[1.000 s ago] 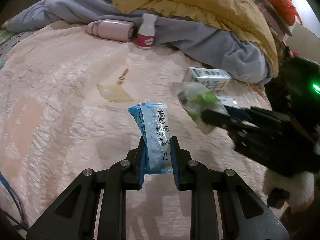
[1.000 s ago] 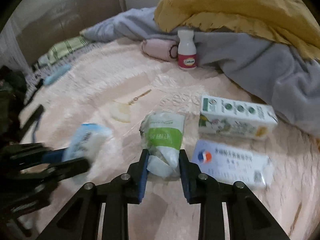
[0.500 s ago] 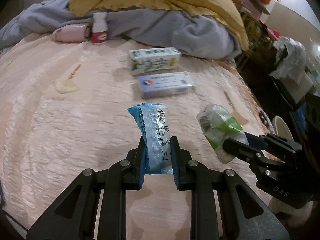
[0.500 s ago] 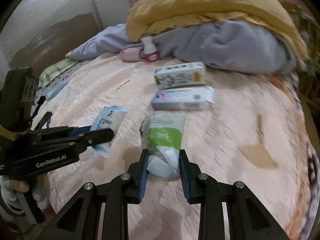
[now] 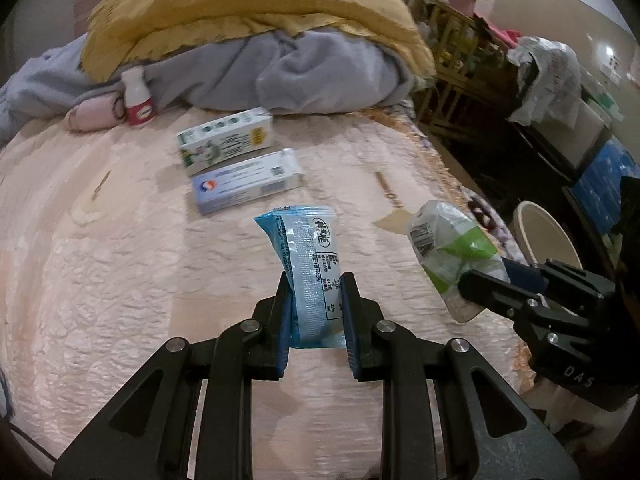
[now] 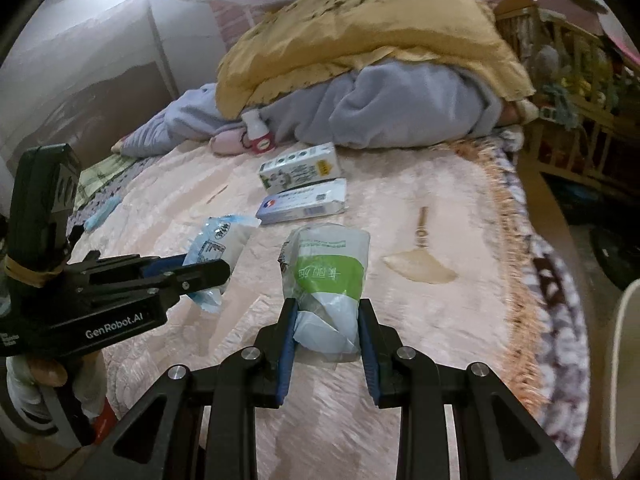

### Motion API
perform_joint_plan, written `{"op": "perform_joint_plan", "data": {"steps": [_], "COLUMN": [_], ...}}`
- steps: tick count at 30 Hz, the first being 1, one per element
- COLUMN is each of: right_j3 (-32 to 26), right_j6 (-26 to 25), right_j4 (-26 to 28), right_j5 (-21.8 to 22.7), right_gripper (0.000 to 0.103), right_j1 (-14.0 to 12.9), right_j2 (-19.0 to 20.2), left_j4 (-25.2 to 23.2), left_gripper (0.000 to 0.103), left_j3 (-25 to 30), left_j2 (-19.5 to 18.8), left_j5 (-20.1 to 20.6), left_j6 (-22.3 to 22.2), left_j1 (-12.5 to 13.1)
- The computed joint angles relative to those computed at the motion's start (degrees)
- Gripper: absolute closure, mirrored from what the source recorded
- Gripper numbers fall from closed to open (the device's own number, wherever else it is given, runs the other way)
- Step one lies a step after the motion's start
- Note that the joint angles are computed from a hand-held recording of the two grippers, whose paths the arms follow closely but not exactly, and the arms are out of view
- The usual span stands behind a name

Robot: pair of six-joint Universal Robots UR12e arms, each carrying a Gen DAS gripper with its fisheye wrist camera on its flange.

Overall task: Collect trash
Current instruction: 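Grasp the small blue snack packet with the left tool while the right tool grasps the green-labelled plastic bag, then carry snack packet and green-labelled bag over the bucket and open both tools to drop them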

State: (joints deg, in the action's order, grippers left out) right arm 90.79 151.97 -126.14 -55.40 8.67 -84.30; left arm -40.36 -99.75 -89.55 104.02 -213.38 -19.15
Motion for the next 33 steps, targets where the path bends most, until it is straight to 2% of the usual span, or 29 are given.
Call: {"op": "perform_joint_plan", "data": {"steps": [14, 33], "right_j3": [1.8, 3.3], "right_j6": [2.8, 6.2], "right_j4": [-3.4, -5.8], "right_j5": [-0.3, -1.9], "right_gripper": [0.075, 0.075], "right_j1": [-5.1, -12.5], "right_j2": [-2.6, -3.6], "left_j4": [0.0, -2.2], "left_gripper": [0.083, 0.083], "left_j3": [6.5, 16.4], "left_j2": [-4.8, -12.7], "left_j5": [0.4, -1.9], "left_j6": [5.1, 10.8], "left_j1": [-3.6, -7.2]}}
